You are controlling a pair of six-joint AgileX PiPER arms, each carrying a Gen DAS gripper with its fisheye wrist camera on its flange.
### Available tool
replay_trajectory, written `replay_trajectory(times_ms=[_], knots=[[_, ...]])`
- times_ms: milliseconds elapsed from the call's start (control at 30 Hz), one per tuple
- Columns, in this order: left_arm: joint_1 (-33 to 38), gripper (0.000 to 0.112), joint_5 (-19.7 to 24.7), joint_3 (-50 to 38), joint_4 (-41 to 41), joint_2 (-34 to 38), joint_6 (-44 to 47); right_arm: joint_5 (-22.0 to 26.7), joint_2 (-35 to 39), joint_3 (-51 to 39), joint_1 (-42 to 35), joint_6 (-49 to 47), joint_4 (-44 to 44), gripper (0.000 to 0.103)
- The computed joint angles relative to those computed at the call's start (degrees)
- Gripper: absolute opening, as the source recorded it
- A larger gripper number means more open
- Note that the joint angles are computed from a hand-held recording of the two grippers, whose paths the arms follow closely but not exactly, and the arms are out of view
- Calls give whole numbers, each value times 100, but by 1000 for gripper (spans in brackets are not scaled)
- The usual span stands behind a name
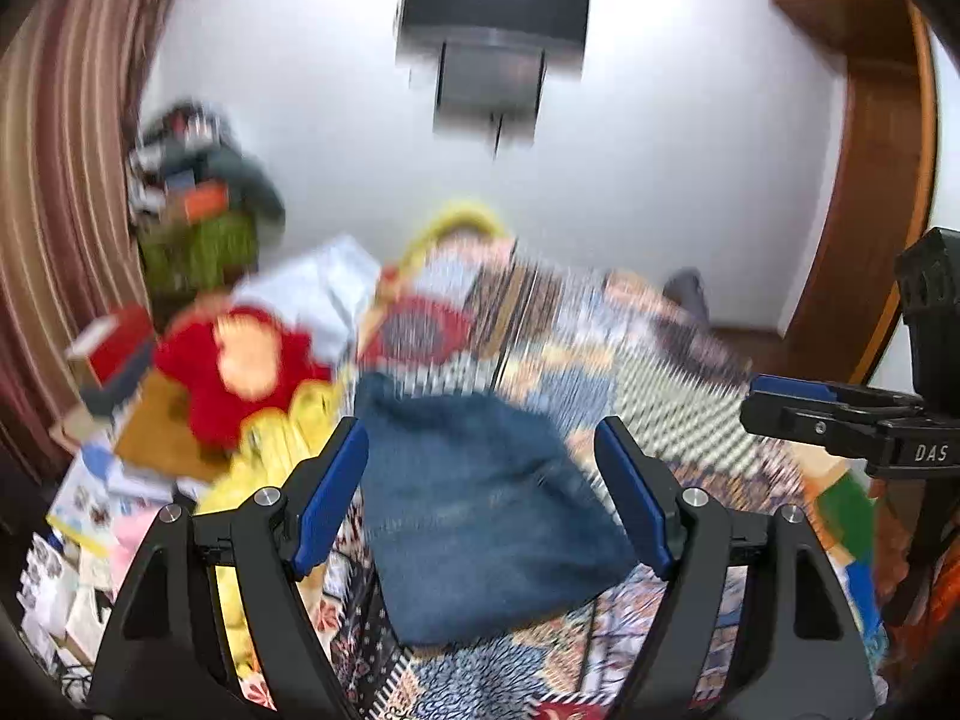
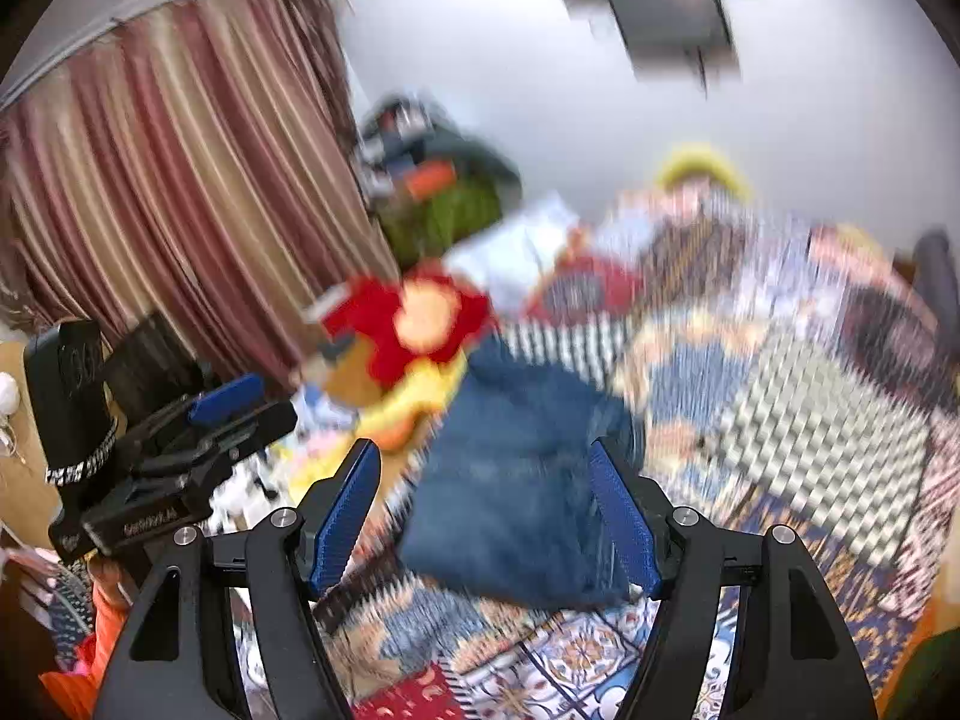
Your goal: Fold large clothes
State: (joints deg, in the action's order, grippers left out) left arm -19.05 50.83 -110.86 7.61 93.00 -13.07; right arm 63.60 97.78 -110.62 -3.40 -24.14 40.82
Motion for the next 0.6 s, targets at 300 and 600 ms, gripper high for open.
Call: replay_trajectory(times_ms=[300,600], knots=[[-1730,78,-496,1438,3342,-1644,-2559,-1428,-2259,1806,200,-657,340,69],[-2764,88,-169,2400,5001,-2286,-4268,-2695,-3927,3286,1011,659,-1254,70]])
